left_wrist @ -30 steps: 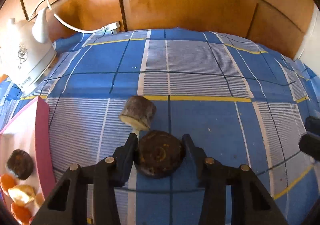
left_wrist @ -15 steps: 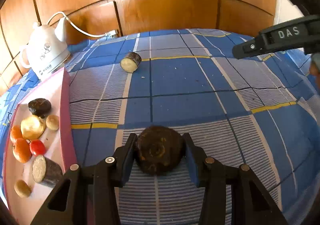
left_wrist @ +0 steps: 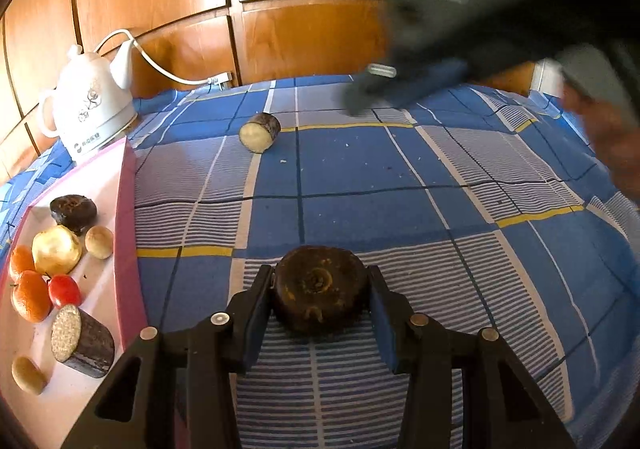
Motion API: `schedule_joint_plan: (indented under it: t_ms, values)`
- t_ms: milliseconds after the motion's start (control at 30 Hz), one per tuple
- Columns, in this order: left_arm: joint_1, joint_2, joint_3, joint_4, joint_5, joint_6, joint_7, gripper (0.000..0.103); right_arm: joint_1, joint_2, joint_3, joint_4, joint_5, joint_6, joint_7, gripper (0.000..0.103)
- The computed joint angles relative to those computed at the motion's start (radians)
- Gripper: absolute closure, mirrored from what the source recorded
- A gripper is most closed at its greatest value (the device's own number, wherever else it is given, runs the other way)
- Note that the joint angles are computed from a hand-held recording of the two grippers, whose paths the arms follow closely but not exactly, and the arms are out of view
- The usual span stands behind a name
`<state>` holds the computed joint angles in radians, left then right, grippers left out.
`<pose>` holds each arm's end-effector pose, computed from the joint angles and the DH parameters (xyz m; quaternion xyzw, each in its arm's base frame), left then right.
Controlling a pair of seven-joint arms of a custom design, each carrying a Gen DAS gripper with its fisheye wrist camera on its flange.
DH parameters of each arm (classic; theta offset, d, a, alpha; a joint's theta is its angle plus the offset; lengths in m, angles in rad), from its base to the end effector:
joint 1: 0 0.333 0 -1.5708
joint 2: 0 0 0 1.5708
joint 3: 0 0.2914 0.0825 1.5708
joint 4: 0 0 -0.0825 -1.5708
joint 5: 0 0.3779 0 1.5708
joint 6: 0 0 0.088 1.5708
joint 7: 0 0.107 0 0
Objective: Organize fruits
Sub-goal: 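Grasp the dark round disc with the left tool while the right tool approaches the bark cylinder, then grasp the bark cylinder with the right tool while the left tool lifts the dark disc, then carry the dark disc over the tray with the left tool while the right tool holds the cylinder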
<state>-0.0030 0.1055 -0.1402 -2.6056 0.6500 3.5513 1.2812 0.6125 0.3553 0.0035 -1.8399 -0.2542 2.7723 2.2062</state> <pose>0.4457 -0.1400 0.2903 -0.4483 0.8047 -0.3294 0.2074 0.5365 0.3929 0.3807 -0.7373 0.6089 -0.1209 0.2665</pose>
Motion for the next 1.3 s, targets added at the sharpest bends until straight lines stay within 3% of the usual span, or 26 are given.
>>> schedule_joint_plan:
  t_ms: [367,500,533,567,600,700,867,1100,1300]
  values:
    - [-0.022,0.015,0.007,-0.019,-0.080,0.054,0.081,0.057,0.005,0.375,-0.007,0.567,0.059,-0.306,-0.230,0.052]
    - [-0.021,0.019,0.007,-0.020,-0.086,0.065,0.090,0.057,0.028,0.458,-0.033,0.687,0.048,-0.372,-0.263,0.052]
    - [-0.022,0.020,0.007,-0.021,-0.088,0.067,0.093,0.057,0.026,0.469,-0.030,0.702,0.055,-0.381,-0.277,0.055]
    - [-0.022,0.021,0.007,-0.021,-0.090,0.068,0.095,0.057,0.026,0.478,-0.028,0.714,0.060,-0.390,-0.288,0.072]
    - [-0.023,0.021,0.008,-0.022,-0.095,0.071,0.100,0.057,0.034,0.484,-0.037,0.722,0.056,-0.401,-0.288,0.075]
    - [-0.025,0.021,0.008,-0.025,-0.102,0.075,0.108,0.057,0.043,0.416,-0.045,0.615,0.052,-0.346,-0.265,0.076]
    - [-0.024,0.020,0.006,-0.024,-0.102,0.073,0.107,0.057,0.054,0.201,-0.052,0.301,0.021,-0.230,-0.185,0.076]
    - [-0.025,0.020,0.006,-0.025,-0.105,0.073,0.109,0.057,0.019,-0.057,-0.012,-0.076,-0.012,-0.154,-0.020,0.076]
    - [-0.007,0.009,-0.002,-0.013,-0.045,0.036,0.052,0.057,-0.013,-0.136,0.014,-0.221,-0.117,-0.131,0.163,0.076]
